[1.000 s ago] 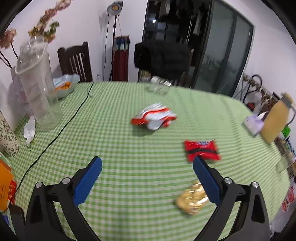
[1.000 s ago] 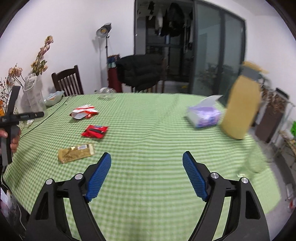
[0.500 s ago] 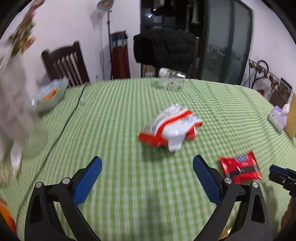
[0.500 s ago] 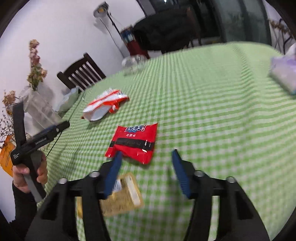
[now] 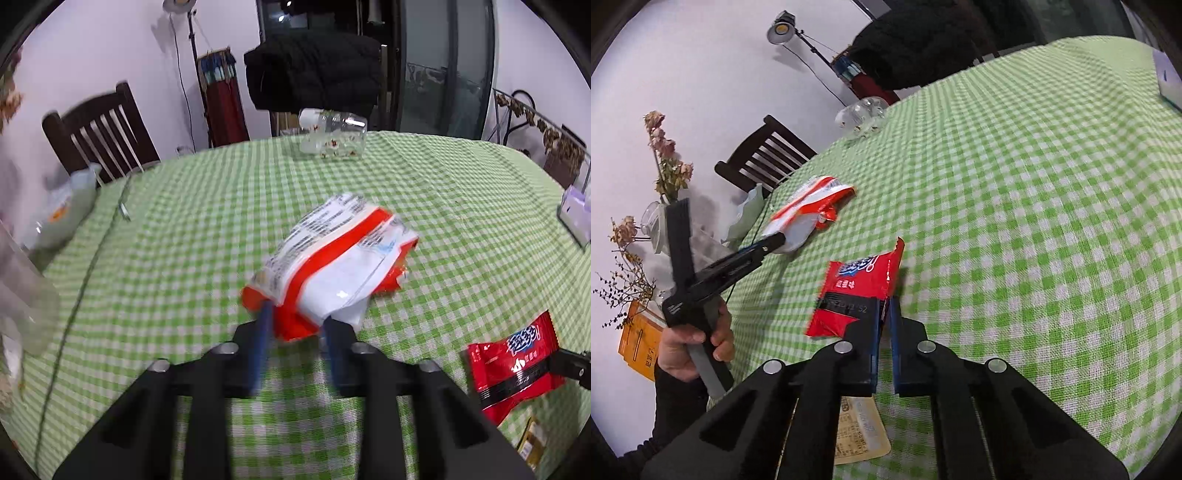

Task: Collect trash
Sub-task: 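Grasp the red snack packet with the right tool while the left tool grasps the red-white chip bag, then carry the red packet and chip bag over to the trash bag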

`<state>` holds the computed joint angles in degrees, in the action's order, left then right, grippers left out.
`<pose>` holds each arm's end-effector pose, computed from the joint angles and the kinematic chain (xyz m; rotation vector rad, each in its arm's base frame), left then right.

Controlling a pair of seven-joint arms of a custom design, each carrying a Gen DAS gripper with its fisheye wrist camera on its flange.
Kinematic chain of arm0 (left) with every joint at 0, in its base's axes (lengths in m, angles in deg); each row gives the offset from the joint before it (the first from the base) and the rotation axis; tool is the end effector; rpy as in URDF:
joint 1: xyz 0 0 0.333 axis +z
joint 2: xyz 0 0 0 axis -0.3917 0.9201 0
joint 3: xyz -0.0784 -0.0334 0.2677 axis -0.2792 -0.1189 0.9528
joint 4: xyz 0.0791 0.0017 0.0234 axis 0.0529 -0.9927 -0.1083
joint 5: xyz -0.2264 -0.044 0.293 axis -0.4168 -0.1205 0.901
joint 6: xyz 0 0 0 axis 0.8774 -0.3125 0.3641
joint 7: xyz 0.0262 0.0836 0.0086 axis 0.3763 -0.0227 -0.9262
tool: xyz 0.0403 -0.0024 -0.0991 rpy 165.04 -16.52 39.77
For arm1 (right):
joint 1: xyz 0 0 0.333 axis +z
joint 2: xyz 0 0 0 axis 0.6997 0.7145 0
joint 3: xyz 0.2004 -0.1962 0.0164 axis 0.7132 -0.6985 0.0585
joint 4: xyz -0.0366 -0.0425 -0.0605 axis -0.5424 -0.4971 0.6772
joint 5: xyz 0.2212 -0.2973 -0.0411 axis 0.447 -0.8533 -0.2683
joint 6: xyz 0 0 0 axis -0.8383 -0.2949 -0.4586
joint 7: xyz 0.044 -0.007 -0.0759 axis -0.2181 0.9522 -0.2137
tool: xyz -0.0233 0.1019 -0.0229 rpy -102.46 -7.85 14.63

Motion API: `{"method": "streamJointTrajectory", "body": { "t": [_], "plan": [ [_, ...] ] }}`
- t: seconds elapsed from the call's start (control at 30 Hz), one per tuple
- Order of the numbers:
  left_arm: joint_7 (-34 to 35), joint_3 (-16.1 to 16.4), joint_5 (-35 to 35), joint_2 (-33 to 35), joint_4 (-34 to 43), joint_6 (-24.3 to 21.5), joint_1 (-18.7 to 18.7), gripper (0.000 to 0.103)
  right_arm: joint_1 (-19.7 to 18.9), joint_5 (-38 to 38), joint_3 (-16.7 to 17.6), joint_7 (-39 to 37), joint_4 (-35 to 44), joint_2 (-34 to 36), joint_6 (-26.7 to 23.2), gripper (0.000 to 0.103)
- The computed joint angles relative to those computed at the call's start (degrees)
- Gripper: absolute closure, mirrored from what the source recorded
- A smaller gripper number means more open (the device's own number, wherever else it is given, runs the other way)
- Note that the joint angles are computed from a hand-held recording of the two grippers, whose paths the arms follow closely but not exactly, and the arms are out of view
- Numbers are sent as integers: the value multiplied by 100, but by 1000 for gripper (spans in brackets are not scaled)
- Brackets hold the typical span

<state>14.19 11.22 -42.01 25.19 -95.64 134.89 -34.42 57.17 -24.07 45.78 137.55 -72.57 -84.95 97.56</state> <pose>0.5860 -0.1999 0.6128 -1.9259 1.6056 -0.5442 0.5655 0.1816 0.5862 -1.7876 1.3451 0.2046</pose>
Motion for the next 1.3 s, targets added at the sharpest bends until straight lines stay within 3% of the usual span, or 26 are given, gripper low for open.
{"method": "streamJointTrajectory", "body": {
  "t": [0.13,0.27,0.47,0.73,1.03,1.3],
  "plan": [
    [-400,11,233,-182,-156,112,-21,103,2,133,-9,-62,-28,-70,-25,101],
    [-681,-91,534,-733,-516,223,-50,103,9,284,-24,-140,-20,-184,27,101],
    [-1055,-351,982,-1533,-913,152,7,103,89,302,-129,-500,-427,-910,166,102],
    [-1209,-675,923,-2080,-1032,68,46,103,89,-54,-463,-611,-1025,-1965,434,102],
    [-1269,-1140,836,-1854,-759,170,-393,103,-317,-786,-908,-447,-1993,-3138,534,102],
    [-1085,-1517,1304,-554,626,268,-1417,103,-1402,-1868,-1488,-293,-2906,-4600,196,102]
  ]
}}
